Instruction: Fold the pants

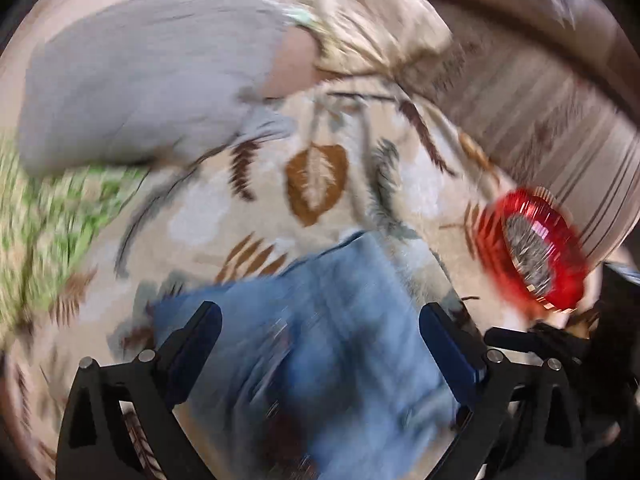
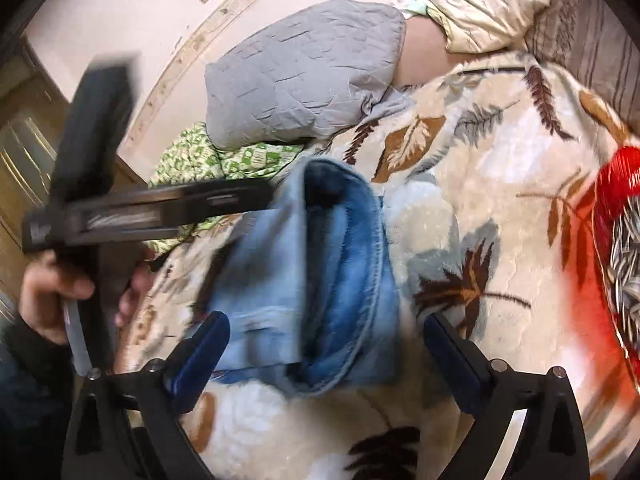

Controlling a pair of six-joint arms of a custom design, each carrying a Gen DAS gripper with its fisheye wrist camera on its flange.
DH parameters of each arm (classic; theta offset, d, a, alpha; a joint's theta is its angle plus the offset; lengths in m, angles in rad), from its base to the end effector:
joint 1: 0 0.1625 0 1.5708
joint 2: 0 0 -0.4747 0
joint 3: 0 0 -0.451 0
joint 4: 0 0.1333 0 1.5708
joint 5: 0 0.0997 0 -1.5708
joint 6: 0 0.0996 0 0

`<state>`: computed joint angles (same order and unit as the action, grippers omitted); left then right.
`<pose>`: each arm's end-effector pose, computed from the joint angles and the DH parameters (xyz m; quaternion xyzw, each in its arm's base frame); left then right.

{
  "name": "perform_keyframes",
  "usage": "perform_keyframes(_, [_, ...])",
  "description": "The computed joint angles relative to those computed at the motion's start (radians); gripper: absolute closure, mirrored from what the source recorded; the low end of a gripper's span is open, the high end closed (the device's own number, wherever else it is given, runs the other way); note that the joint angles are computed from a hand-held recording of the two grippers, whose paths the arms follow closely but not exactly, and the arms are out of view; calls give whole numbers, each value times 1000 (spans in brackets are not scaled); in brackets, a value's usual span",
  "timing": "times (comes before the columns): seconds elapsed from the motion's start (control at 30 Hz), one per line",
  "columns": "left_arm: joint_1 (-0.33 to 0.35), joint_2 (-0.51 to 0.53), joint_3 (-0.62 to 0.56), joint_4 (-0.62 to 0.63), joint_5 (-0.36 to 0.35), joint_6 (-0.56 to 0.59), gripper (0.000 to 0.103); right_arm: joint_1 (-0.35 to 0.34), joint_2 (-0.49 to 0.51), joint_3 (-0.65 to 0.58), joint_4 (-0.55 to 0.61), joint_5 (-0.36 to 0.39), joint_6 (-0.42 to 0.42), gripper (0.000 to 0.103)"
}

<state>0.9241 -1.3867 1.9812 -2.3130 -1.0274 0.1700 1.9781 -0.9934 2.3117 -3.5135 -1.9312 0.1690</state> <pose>-0.1970 -0.5676 0.3069 0.3633 0.8896 -0.1323 0.2433 0.2910 -0.4268 0.1062 0.0566 -0.9362 0.3382 0.0777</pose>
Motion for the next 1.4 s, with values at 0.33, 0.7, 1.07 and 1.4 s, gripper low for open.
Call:
perform_keyframes(0.33, [289,-97,4,63,-326,-196,0,-101,21,-39,128,174,160,4])
perform_keyframes(0.7, [380,-89,53,45,-603,-241,0,-166,58,-109,229,293,172,1])
perform_keyframes(1.07, [287,-125,106,-11,-501,-191,57,-95,88,-109,157,139,68,54])
perform_keyframes(1.4, [153,-265,163,-87,-325,-60,62,-2,118,-106,-4,113,30,59])
